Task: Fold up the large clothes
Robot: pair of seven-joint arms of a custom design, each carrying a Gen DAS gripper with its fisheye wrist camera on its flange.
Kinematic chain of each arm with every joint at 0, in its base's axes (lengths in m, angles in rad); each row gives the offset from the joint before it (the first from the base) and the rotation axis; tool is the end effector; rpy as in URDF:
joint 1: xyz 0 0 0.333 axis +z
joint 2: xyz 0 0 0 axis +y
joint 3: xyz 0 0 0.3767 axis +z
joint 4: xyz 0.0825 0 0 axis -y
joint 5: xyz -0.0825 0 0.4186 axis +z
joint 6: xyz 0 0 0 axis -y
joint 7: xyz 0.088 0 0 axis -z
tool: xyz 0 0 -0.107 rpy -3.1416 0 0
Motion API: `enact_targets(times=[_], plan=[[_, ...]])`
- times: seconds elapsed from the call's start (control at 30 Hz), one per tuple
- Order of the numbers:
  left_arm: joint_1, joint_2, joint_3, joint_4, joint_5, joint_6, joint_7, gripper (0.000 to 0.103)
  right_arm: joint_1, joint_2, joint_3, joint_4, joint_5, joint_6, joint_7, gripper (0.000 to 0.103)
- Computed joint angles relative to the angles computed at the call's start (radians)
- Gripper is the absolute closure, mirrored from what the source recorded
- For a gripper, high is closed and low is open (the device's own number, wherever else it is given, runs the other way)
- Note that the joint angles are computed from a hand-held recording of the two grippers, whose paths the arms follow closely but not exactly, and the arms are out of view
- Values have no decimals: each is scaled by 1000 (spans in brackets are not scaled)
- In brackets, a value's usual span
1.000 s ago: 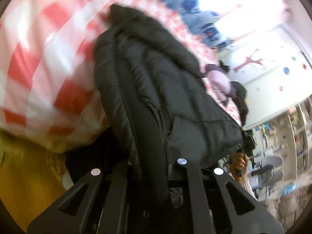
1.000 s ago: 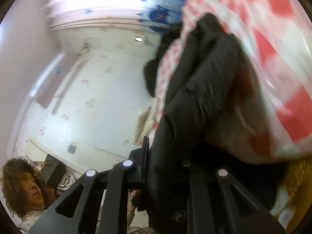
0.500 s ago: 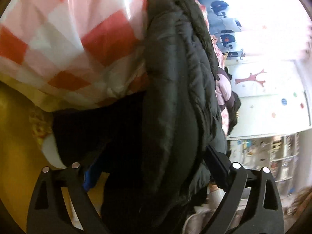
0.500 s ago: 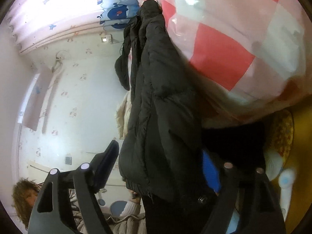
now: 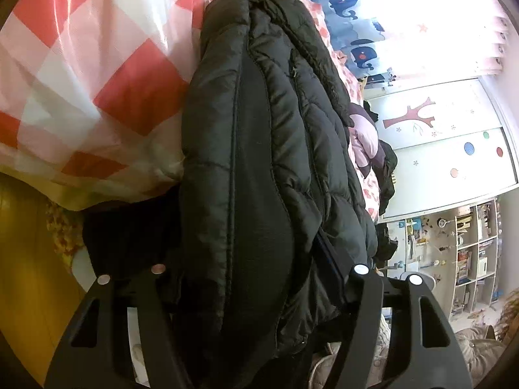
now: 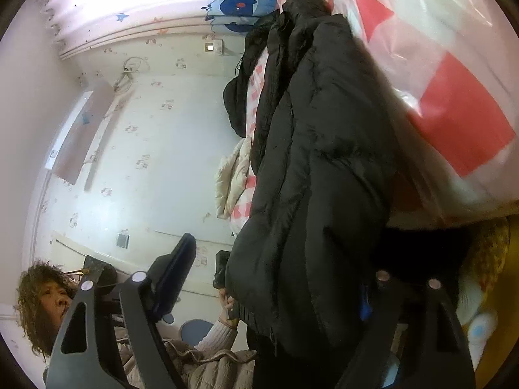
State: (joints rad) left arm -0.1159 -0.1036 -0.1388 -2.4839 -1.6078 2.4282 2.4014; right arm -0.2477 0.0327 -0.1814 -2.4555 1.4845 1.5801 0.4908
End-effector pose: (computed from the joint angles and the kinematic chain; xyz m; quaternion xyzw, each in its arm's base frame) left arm 0.4706 -0.1263 0.3694 0.6853 -0.5483 0.4305 0.2107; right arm 0.4638 -0.0957 0.3480 -0.4607 0.5662 0.3406 0.5926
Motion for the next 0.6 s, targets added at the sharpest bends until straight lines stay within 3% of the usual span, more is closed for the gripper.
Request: enact_targets(times=[0.13, 0.2, 0.27, 0.37, 0.43, 0.47, 0.6], plan=[[-7, 10, -12, -2, 11, 43, -19, 40, 11, 3, 7, 0, -13, 39, 15, 25], [-26, 5, -38, 0, 72, 143, -92, 23, 10, 8, 7, -4, -3, 37, 17, 25], [-50, 1, -61, 1, 168, 260, -187, 14, 10, 15, 8, -5, -9, 31, 22, 25], [-72, 2, -50, 5, 174, 276, -210, 14, 10, 27, 11, -3, -12, 49, 38, 25], [-74, 1, -33, 3, 93, 236, -160, 14, 11, 47, 14, 0, 3, 69, 58, 25], [-74, -6, -30, -1, 54, 230, -121, 16, 9, 59, 16, 3, 14, 63, 62, 25], [-71, -55, -27, -22, 33, 190, -48, 61, 0, 38, 22, -17, 61, -28, -17, 25]])
